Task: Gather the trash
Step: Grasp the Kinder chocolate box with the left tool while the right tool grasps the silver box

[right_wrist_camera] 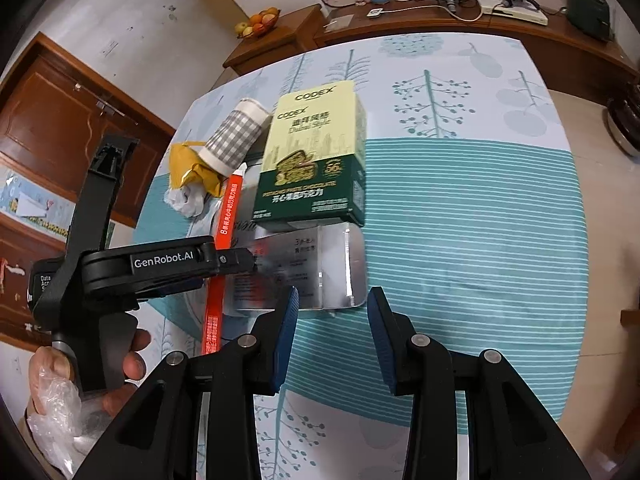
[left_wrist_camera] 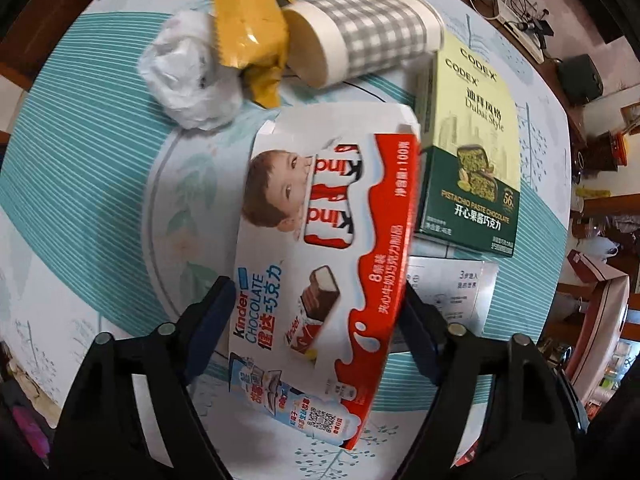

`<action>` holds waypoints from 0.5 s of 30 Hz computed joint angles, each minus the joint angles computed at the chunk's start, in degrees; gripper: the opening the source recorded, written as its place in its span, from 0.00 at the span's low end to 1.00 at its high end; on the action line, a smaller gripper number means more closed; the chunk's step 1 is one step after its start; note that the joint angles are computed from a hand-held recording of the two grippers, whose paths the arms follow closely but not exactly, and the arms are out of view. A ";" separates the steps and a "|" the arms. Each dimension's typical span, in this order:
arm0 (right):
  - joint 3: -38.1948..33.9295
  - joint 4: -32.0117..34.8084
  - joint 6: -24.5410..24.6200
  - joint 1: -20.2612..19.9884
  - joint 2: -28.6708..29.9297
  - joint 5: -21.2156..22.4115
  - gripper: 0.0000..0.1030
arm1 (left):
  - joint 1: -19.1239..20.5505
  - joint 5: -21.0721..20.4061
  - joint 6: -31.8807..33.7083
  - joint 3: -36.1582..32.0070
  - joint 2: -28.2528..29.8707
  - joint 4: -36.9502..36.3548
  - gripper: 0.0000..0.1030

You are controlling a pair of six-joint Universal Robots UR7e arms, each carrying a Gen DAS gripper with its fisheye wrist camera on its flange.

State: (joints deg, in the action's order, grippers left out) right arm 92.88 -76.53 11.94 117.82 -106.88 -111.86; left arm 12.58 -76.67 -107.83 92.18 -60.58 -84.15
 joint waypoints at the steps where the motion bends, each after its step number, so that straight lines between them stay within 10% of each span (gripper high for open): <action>1: 0.00 0.18 -0.17 0.02 0.16 0.50 0.36 | -0.41 0.88 0.02 0.24 -0.45 -0.58 0.64; 8: 0.72 0.45 -1.22 1.41 1.21 2.49 0.36 | -2.46 3.35 1.61 -2.87 -1.21 2.71 0.29; 15: 0.97 1.02 -2.38 3.46 2.20 3.68 0.36 | -3.47 1.40 -3.11 -1.07 -4.78 4.58 0.24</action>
